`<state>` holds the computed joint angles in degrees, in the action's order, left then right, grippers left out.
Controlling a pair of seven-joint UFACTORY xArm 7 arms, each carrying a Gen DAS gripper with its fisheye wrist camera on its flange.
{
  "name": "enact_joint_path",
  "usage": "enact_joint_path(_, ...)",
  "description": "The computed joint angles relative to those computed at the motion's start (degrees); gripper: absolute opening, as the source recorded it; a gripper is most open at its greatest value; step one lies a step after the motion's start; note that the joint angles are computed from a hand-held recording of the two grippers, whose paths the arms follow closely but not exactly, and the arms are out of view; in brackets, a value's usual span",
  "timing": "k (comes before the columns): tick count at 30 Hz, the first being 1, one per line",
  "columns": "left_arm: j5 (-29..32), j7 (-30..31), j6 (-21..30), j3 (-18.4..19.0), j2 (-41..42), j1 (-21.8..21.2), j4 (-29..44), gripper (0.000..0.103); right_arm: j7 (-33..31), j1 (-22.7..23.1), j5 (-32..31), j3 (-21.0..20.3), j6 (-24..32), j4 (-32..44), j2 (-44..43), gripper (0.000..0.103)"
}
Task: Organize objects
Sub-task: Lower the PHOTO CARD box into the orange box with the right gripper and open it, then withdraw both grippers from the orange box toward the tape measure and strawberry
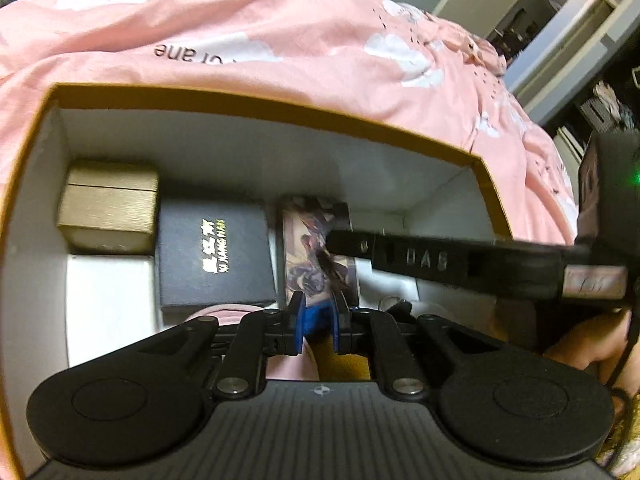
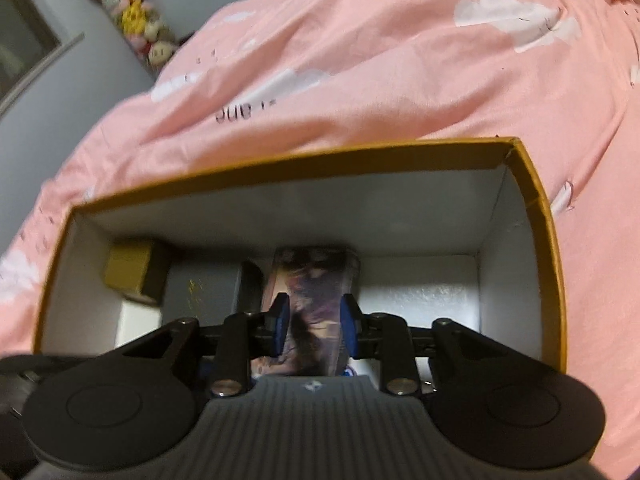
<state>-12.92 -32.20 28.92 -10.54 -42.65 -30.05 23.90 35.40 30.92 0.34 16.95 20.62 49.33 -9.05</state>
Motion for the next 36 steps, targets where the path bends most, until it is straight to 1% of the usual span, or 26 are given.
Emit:
enact_joint_path(3, 1.7, -2.3, 1.4, -1.5, -2.2, 2.4, -0.3, 0.014, -3.3, 0.8, 1.8, -0.7, 1.4, -0.2, -0.5, 0.03)
enact_joint_path(5, 2.8, -4.2, 2.2, -2.2, -3.9, 3.9, -0.7, 0.014, -3.5, 0.6, 1.2, -0.4, 2.0, 0.0, -0.3, 0.03)
enact_joint_path(7, 3.8, -6.1, 3.1, -2.8, -5.5, 5.1, -1.1, 0.014, -3.7, 0.5, 0.5, -0.1, 1.7, 0.4, 0.2, 0.021)
enact_joint_path(9, 5.3, -7.8, 4.3, -3.9, -6.7, 6.4, -1.0, 0.017, -5.7, 1.2, 3.1, -0.7, 1.1, 0.3, 0.5, 0.015)
enact_joint_path(10, 6.2, -8.8, 4.9, -4.6, -7.1, 7.0, -0.9, 0.017, -6.4, 1.4, 3.8, -0.8, 0.9, 0.3, 0.7, 0.014)
enact_joint_path(14, 8.4, -11.2, 5.7, -5.8, -7.8, 7.7, -0.9, 0.018, -5.5, 1.0, 2.2, -0.2, 0.8, 0.6, 0.9, 0.014)
enact_joint_path(17, 10.0, -13.5, 6.1, -7.4, -8.9, 8.1, -0.9, 0.023, -7.5, 1.7, 5.0, -0.9, 1.3, 0.1, -0.1, 0.014)
enact_joint_path(19, 11.3, -15.4, 6.5, -8.9, -10.1, 8.1, -0.7, 0.023, -7.8, 1.7, 4.3, -0.4, 0.9, -0.9, -2.1, 0.016)
enact_joint_path(22, 13.7, -18.8, 7.6, -12.0, -12.8, 8.5, -0.3, 0.023, -6.6, 0.9, -0.3, 1.5, 0.5, -2.6, -5.9, 0.019)
enact_joint_path(26, 17.5, -22.5, 10.3, -16.6, -16.9, 8.2, 1.0, 0.023, -4.9, -0.2, -5.7, 4.3, -0.9, -6.9, -14.2, 0.02)
enact_joint_path(27, 18.4, -23.4, 10.8, -17.8, -17.9, 8.1, 1.4, 0.025, -4.5, -0.5, -6.7, 4.9, -1.2, -8.0, -16.3, 0.021)
enact_joint_path(28, 19.0, -24.2, 11.5, -18.8, -18.7, 7.9, 1.9, 0.028, -4.3, -0.5, -7.4, 5.4, -1.7, -9.4, -18.9, 0.024)
enact_joint_path(29, 19.6, -25.1, 11.9, -19.8, -19.6, 7.6, 2.1, 0.032, -3.9, -0.5, -7.8, 6.0, -1.8, -10.6, -21.2, 0.028)
enact_joint_path(30, 20.1, -25.9, 12.1, -20.6, -20.3, 7.3, 2.4, 0.039, -3.7, -0.3, -7.9, 6.2, -1.7, -11.9, -23.8, 0.033)
enact_joint_path(32, 20.6, -27.6, 13.2, -22.1, -21.6, 6.6, 2.9, 0.049, -3.1, 0.5, -7.7, 6.8, -1.3, -14.7, -29.3, 0.037)
enact_joint_path(33, 20.8, -28.4, 14.1, -22.8, -22.2, 6.3, 3.2, 0.051, -2.8, 0.7, -7.8, 7.3, -0.8, -16.0, -31.9, 0.038)
enact_joint_path(34, 21.0, -28.9, 15.0, -23.5, -22.7, 5.7, 3.5, 0.052, -2.5, 0.9, -7.8, 7.8, -0.1, -17.0, -34.2, 0.044)
enact_joint_path(36, 21.1, -29.1, 16.1, -23.9, -23.2, 4.1, 3.7, 0.052, -1.6, 1.7, -7.4, 8.7, 1.5, -19.2, -39.1, 0.048)
